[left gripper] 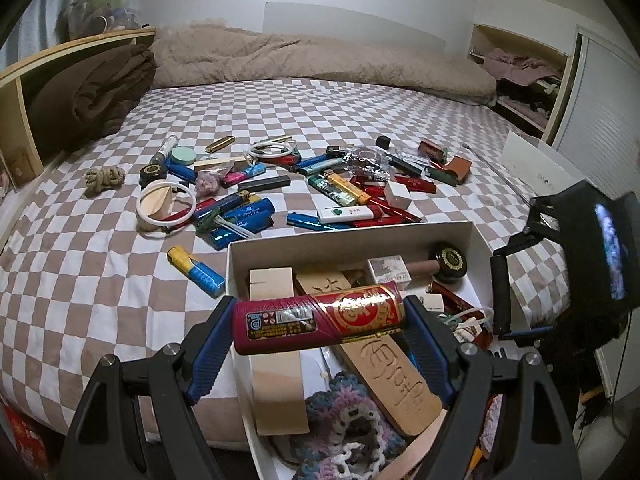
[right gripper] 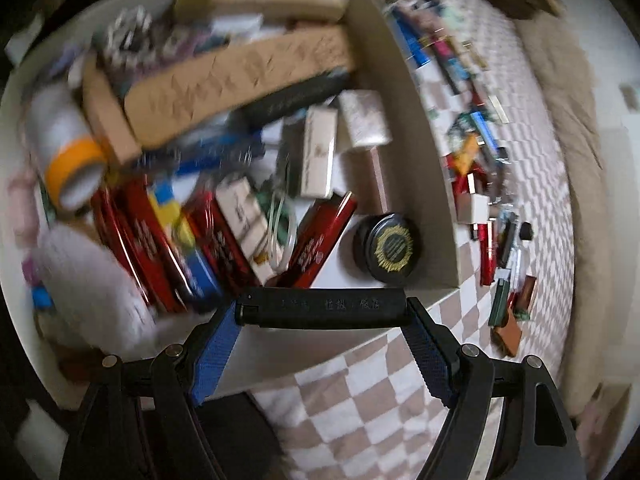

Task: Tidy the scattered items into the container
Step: 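Carry the red can and black cylinder over the white box with both tools, then open the right tool dropping the black cylinder into the box while the left tool holds the red can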

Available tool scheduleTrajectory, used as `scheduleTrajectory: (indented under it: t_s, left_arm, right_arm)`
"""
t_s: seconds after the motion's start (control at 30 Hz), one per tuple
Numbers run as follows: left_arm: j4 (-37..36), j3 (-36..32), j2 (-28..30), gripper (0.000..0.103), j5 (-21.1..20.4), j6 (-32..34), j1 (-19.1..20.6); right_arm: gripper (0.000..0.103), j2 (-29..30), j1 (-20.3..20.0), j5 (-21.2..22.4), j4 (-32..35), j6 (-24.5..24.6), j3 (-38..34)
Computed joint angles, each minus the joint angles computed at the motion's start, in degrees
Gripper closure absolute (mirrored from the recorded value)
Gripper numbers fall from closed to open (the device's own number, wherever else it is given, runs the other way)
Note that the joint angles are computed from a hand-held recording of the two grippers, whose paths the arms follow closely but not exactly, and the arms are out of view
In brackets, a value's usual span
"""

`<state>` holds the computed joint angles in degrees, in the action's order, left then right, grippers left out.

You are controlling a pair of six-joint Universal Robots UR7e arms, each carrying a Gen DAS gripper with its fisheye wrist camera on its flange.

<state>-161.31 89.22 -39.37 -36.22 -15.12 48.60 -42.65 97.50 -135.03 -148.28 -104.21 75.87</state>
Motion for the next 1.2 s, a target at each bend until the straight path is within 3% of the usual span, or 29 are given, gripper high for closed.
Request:
scheduleTrajectory:
  t_s: [0.2, 0.33, 0.4, 0.43, 0.6, 0.8, 1.03, 1.13, 1.2]
  left_arm:
    - [0.38, 0.16, -0.05, 0.021, -0.92, -0.79, 0.64]
    - [1.16, -0.23, 0.06, 0.021, -1.48, -0.89, 0.96]
    - [1.14, -0.32, 0.07, 0.021, -1.74, -0.6, 1.03]
    - [1.22, -0.41, 0.09, 0.021, -1.83, -0.52, 1.07]
    - [2.29, -0.97, 0.32, 0.021, -1.98, -0.36, 1.12]
    - [1.09, -1.49, 1.16, 0.021, -3.38, 3.1, 1.04]
    - [0.21, -2.83, 2.37, 0.021, -4.97, 10.63, 1.1]
    - [2.06, -4.06, 2.67, 0.021, -7.69, 12.62, 1.51]
    - [3.1, -5.01, 3.21, 0.021, -8.21, 14.57, 1.53]
  right_arm:
    - [0.022, 2.49, 0.36, -7.49, -4.93, -11.27, -0.09]
    - [0.021, 3.16, 0.71, -9.85, -3.6, -13.73, -0.88]
    - [0.01, 3.35, 0.77, -10.28, -2.31, -13.52, -1.59]
    - [0.005, 3.38, 0.81, -10.47, -0.75, -12.51, -2.14]
    - [0.004, 3.0, 0.91, -8.79, 7.1, -5.81, -5.37]
    - [0.004, 1.76, 0.75, -3.66, 17.67, 5.22, -9.27]
    - [0.004, -1.63, 0.43, 6.87, 25.51, 17.33, -9.32]
    - [0.004, -2.45, -0.19, 11.13, 24.4, 21.01, -9.05]
    - [0.004, -2.66, -0.77, 14.16, 23.53, 26.46, -9.25]
